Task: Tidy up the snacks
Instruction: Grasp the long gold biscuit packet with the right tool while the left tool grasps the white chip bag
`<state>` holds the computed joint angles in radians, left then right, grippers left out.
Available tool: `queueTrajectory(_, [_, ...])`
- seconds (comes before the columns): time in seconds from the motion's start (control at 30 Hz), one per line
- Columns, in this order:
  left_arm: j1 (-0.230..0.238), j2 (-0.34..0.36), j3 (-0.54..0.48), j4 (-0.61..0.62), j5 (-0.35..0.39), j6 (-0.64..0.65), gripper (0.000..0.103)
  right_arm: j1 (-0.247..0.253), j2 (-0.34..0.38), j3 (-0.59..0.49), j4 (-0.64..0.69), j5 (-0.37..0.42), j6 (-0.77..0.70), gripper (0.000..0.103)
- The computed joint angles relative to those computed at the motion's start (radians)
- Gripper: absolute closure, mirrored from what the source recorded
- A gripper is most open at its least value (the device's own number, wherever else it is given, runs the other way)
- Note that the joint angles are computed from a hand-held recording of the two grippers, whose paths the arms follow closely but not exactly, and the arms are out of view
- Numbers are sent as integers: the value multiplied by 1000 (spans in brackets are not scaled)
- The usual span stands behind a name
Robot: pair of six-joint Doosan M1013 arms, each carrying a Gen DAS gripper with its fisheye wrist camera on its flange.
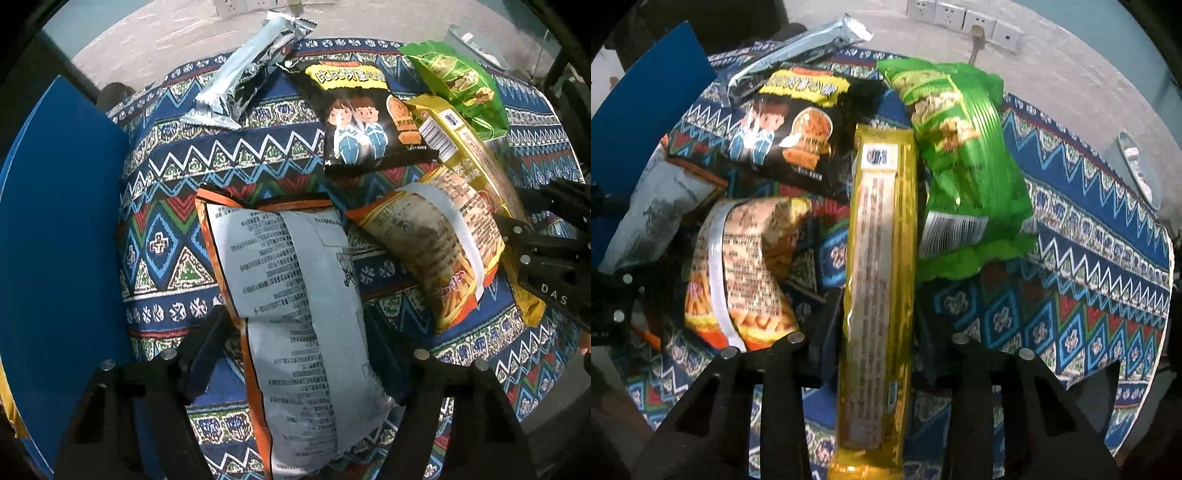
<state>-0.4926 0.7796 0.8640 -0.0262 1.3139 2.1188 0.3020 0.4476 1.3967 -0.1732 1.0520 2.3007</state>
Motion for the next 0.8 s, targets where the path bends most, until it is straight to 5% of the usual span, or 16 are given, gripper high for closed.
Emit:
queueTrajectory(0.2, [-11, -42, 82, 30, -120, 58, 46, 14, 36, -56, -42, 48, -4, 72])
queueTrajectory(0.4, [0, -58, 90, -8, -97, 73, 66, 34, 25, -63, -41, 79, 10, 72])
queueTrajectory(0.8, [21, -122, 136, -69, -116, 132, 67, 59, -31, -61, -51, 107, 53, 72])
